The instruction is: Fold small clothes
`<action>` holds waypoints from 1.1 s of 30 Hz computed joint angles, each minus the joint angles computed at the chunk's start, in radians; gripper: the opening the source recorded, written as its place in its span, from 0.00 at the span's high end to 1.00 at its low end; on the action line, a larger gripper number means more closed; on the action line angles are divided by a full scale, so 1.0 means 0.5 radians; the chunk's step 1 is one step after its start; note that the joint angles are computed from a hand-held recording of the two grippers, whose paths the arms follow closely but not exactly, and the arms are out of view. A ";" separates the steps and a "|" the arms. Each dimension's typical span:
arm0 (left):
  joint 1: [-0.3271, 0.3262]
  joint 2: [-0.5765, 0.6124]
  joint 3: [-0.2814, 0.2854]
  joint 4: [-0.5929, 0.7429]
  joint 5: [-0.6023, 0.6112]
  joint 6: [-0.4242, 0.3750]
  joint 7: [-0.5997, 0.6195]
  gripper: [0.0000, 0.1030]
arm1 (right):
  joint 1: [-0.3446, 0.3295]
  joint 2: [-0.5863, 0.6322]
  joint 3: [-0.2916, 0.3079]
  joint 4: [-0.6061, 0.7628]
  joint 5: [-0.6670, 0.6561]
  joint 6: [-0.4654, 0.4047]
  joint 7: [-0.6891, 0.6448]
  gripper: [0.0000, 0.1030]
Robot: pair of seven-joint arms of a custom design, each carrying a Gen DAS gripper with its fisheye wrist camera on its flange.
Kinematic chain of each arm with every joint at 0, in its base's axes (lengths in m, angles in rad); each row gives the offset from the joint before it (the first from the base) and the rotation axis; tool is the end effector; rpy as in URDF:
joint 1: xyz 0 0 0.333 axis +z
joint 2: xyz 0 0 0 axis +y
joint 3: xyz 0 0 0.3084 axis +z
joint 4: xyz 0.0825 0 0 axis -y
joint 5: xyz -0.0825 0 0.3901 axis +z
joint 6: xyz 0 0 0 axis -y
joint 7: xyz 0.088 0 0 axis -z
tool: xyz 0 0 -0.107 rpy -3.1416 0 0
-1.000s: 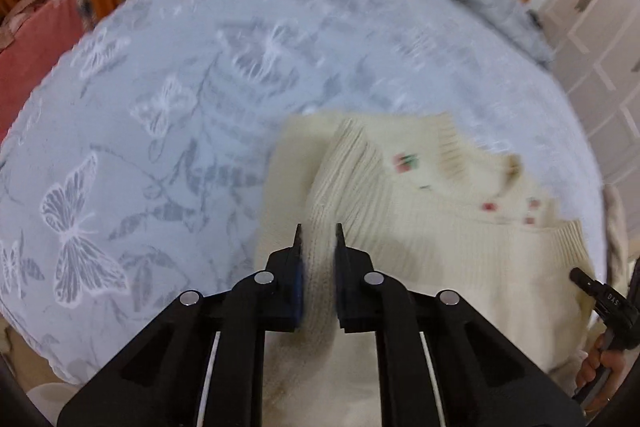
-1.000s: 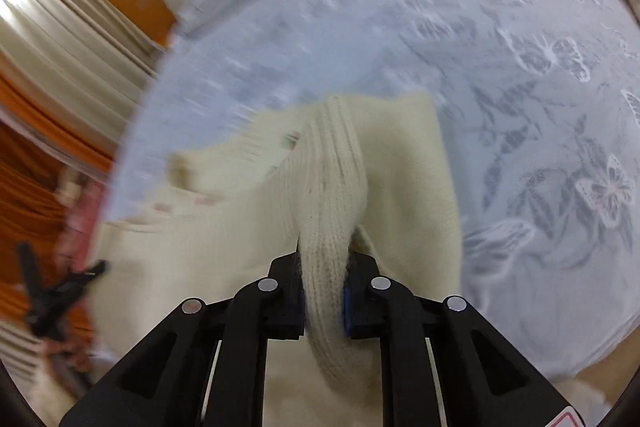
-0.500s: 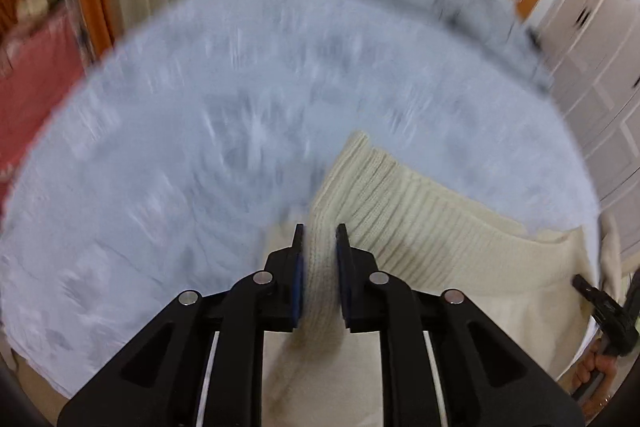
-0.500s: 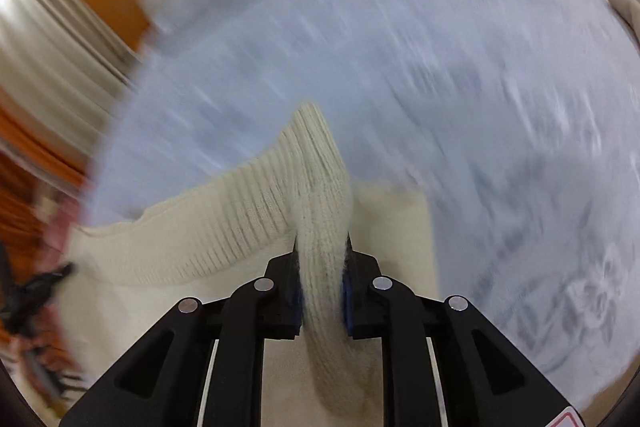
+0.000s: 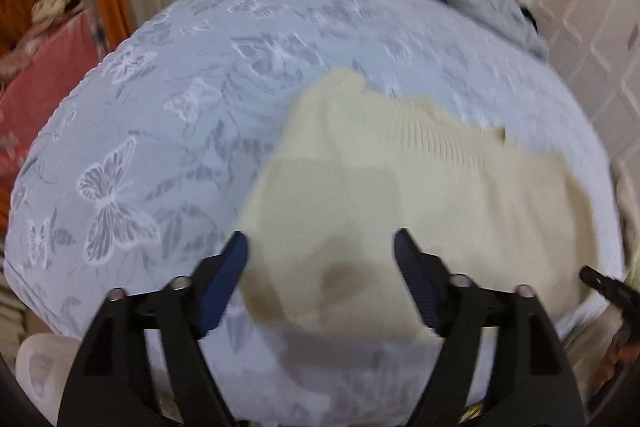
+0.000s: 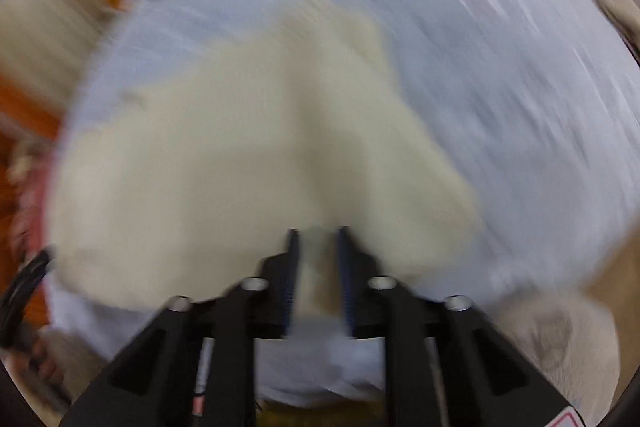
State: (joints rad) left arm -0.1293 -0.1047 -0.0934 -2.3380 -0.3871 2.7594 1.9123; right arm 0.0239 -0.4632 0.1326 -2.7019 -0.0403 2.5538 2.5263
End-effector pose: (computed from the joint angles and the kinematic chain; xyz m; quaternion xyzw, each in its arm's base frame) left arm 0.5262 -0.1036 0.4226 -0.5911 0.7569 -0.2527 0.1176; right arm 0.4057 0.0624 0.3929 -0.3831 0.9096 -0.0778 0.1403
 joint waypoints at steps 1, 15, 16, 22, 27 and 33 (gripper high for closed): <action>0.034 0.022 -0.027 -0.019 0.185 -0.019 -0.122 0.27 | 0.019 -0.018 -0.057 -0.021 0.111 -0.030 0.029 1.00; 0.022 -0.078 0.038 -0.166 -0.079 0.140 -0.082 0.17 | -0.248 -0.156 0.293 0.079 -0.536 0.105 0.248 0.40; -0.009 -0.105 0.056 -0.178 -0.136 0.186 -0.031 0.13 | -0.312 -0.118 0.307 0.117 -0.615 0.140 0.298 0.37; 0.034 0.081 0.014 0.065 0.159 0.154 -0.279 0.08 | -0.250 0.429 0.039 0.522 -0.559 0.015 0.036 0.24; 0.115 0.167 -0.028 0.121 0.340 0.132 -0.422 0.08 | -0.110 0.265 -0.141 0.398 -0.262 0.181 -0.207 0.93; 0.150 0.238 -0.052 0.094 0.377 0.117 -0.443 0.08 | -0.182 0.334 -0.193 0.291 -0.195 0.065 -0.228 0.88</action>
